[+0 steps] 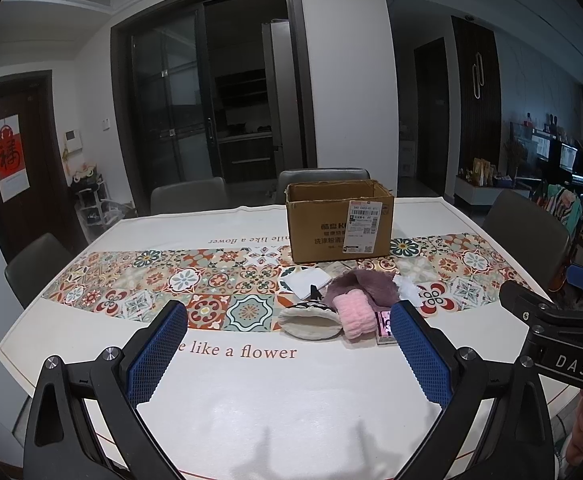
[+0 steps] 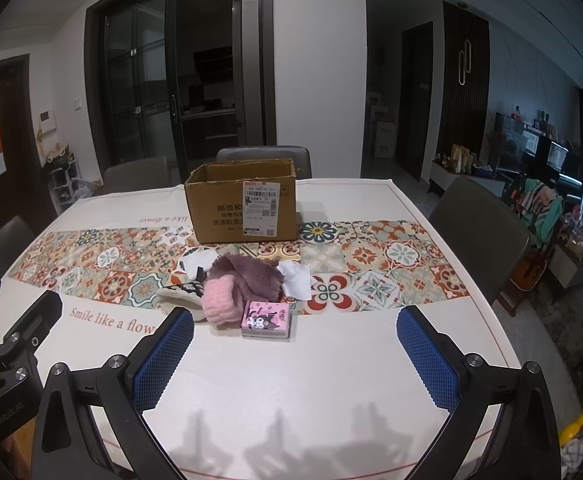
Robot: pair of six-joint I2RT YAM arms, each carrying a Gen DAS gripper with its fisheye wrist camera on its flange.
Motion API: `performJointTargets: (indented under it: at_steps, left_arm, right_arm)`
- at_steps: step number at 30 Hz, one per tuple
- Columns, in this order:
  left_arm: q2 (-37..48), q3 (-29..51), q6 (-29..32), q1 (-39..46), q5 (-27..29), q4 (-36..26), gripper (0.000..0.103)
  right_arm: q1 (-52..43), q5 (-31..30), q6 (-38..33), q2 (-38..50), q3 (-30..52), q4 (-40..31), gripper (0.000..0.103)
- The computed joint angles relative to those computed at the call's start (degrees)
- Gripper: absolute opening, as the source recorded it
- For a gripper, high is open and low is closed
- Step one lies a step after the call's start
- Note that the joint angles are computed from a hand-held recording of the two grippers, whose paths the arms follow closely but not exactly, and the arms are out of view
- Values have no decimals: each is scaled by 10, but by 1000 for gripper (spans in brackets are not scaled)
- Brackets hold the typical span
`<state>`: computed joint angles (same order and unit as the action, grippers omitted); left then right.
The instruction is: Organize soft objects
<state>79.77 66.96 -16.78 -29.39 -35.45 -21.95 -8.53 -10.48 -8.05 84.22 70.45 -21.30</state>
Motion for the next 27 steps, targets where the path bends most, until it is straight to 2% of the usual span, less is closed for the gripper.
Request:
performJointTargets:
  at_steps: [27]
  left_arm:
    - [8,0,0,-2,-1,7,103]
  right_arm:
    - [-6,-2,-4,5,11,-13,103]
